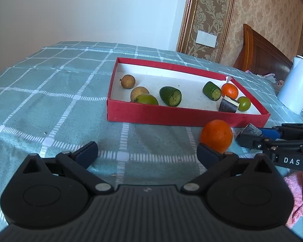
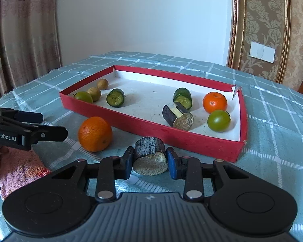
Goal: Organize fruits
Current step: 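Move the right tool to the dark eggplant chunk and close on it, then carry the eggplant chunk into the tray and open the right gripper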
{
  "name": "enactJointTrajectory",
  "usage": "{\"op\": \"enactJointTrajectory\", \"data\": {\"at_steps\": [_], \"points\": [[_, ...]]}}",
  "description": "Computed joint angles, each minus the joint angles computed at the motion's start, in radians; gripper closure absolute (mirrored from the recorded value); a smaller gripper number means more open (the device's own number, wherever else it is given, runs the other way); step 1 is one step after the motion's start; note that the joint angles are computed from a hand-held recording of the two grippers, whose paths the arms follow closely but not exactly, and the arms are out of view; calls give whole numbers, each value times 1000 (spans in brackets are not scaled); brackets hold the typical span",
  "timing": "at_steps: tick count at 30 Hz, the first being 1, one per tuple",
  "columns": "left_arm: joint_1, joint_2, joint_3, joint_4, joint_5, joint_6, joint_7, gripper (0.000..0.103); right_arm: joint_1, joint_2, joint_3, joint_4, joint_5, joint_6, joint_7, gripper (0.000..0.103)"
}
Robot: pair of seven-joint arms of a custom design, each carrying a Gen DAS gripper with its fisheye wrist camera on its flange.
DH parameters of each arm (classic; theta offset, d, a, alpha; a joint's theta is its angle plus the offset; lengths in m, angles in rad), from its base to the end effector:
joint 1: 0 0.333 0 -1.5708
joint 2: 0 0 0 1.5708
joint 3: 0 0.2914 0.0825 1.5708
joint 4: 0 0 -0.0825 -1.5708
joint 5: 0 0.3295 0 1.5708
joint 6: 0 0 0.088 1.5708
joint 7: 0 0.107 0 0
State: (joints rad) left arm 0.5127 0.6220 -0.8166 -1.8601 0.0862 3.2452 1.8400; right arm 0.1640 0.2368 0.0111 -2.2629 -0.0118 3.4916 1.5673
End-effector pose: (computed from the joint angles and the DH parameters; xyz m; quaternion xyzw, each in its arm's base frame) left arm 0.6301 -0.1062 0.3986 -0.5073 0.7155 -0.4352 0.2032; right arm 0.5410 0.0968 0.3975 -0.6781 0.5601 -0.3063 0.3642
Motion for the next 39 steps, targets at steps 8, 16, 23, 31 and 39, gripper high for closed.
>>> {"op": "enactJointTrajectory", "data": {"at_steps": [8, 16, 23, 31, 39], "points": [[-4, -2, 5, 0, 1, -1, -2, 0, 49, -22, -29, -43, 59, 54, -46, 69], [-8, -5, 10, -1, 1, 0, -3, 0, 29, -76, -10, -105, 46, 85, -47, 69], [-9, -5, 10, -1, 2, 0, -3, 0, 70, -105, -33, -126, 184, 141, -160, 69], [-8, -5, 9, 0, 1, 0, -3, 0, 139, -24, -113, 40, 512, 80, -360, 69], [-12, -7, 14, 0, -1, -1, -1, 0, 213, 75, -234, 193, 513, -61, -367, 69]]}}
